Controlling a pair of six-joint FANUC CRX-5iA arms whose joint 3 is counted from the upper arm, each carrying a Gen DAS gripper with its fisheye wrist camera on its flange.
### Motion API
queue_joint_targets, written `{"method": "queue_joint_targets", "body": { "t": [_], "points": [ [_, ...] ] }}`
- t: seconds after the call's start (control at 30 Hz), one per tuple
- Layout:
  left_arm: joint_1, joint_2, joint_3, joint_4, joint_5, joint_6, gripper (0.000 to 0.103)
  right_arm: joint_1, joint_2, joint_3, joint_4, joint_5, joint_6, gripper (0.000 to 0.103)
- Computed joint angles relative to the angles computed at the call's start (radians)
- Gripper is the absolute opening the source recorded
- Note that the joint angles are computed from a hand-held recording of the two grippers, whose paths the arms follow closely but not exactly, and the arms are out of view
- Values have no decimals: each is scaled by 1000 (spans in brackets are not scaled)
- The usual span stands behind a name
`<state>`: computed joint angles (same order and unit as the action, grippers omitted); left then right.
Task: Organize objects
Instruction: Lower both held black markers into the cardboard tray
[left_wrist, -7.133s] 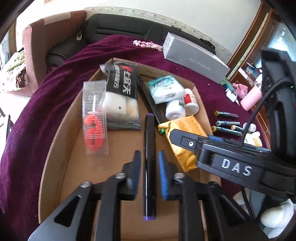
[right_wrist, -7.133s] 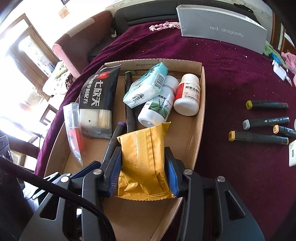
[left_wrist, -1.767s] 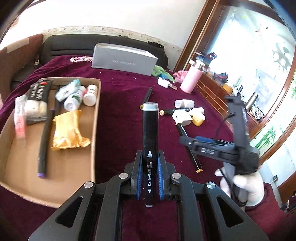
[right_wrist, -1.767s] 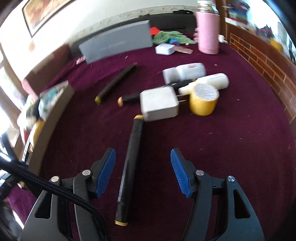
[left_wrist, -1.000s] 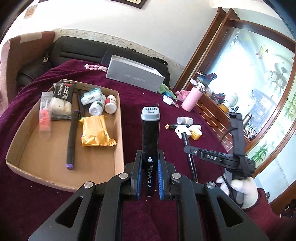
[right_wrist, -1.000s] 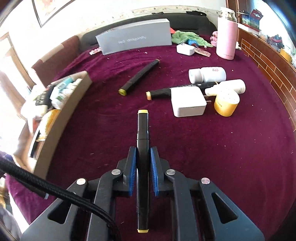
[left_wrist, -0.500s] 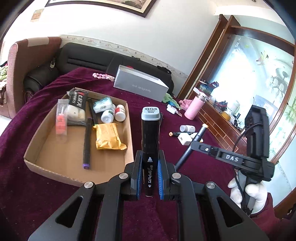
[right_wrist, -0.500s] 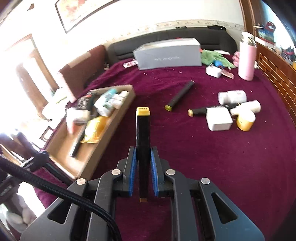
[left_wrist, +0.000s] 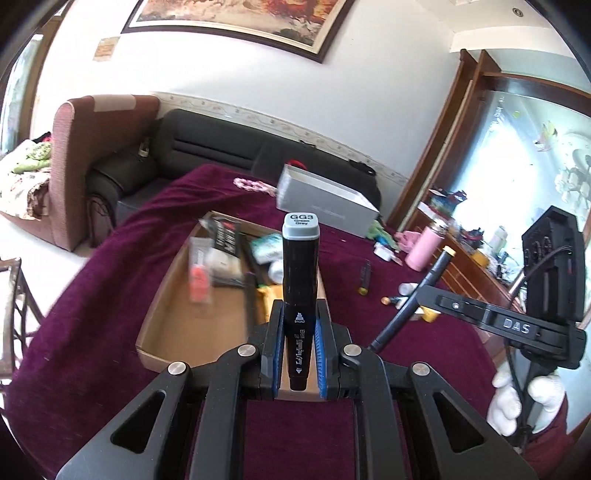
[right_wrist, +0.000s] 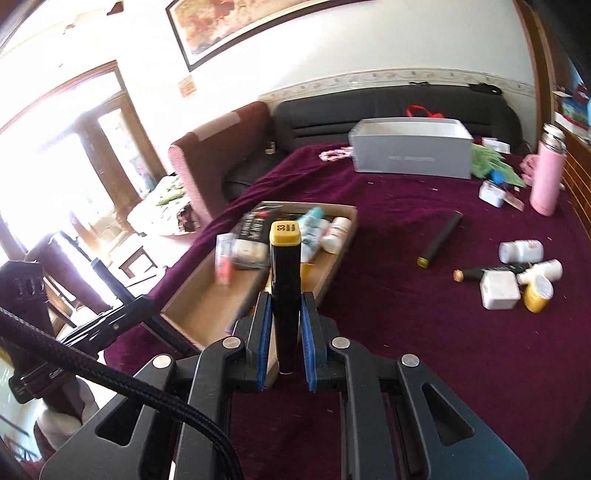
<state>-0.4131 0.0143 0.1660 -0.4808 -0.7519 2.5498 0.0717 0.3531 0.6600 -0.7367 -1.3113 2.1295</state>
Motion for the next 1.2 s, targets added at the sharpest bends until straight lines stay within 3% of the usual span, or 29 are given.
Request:
{"method": "queue_joint_targets", "body": {
  "t": [0.2,0.57,0.73,1.03,1.2],
  "points": [
    [45,-11,-21,24,-19,-50,12,47,11,18,-2,-33,-2,13],
    [201,70,-37,340,-12,-371,12,150,85,57,85,-50,-47,13],
    [217,108,-8,388,-26,-434,12,171,140,109,107,-70,-94,13],
    [255,221,107,464,-109,-526,12,200,249,241,153,-105,-190,13],
    [270,300,176,508,-202,-564,12,207,296,285,174,-124,-237,13]
  ]
}}
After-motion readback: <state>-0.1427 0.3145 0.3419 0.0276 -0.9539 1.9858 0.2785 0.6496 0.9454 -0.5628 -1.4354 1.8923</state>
